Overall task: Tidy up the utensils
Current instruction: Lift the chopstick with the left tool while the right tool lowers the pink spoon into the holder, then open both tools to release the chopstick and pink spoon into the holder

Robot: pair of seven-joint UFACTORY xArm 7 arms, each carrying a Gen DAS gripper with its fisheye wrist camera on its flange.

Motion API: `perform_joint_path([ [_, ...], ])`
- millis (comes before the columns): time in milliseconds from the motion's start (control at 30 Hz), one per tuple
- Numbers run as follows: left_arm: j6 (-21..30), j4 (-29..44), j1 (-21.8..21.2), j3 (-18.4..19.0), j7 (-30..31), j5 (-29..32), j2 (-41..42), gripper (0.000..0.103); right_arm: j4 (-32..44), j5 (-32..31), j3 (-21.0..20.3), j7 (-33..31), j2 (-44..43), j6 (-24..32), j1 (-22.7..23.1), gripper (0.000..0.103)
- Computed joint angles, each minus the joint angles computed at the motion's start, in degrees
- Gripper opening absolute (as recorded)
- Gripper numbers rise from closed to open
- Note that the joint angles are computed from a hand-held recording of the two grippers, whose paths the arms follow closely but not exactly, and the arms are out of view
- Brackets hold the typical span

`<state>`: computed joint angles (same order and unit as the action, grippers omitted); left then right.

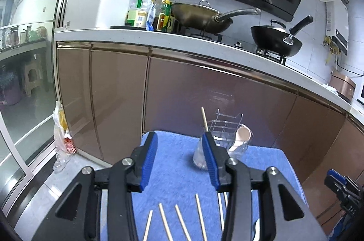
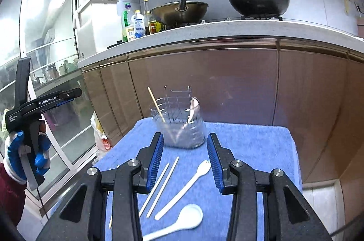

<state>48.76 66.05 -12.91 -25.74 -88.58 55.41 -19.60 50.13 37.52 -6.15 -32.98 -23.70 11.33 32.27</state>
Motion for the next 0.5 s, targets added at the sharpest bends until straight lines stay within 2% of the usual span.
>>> perform_joint_path([
  [67,0.79,-1.46,-1.03,0.29,1.53,-2.47,-2.14,0.039,-2.24,-0.09,0.16,0.48,-2.47,-0.02,-0.30,0.040],
  [167,3.96,-2.72,-0.84,-1.30,2.44,-3.87,-4.80,0.039,-5.46,-0.77,-0.29,1.79,-6.12,0.33,-0.33,0.040],
  [300,4.92,-3.92,-0.15,-2.40,4.06,-6.31,-7.17,0.039,-8.08,-2.40,-1.20,3.51,-9.01,0.63,-0.18,0.040],
  [500,2.70,-5.54,0.04,-2.40,7.86,-11.59,-7.72,0.039,-10.48,-3.62,-3.37,5.42,-11.17,1.36,0.50,0.040],
])
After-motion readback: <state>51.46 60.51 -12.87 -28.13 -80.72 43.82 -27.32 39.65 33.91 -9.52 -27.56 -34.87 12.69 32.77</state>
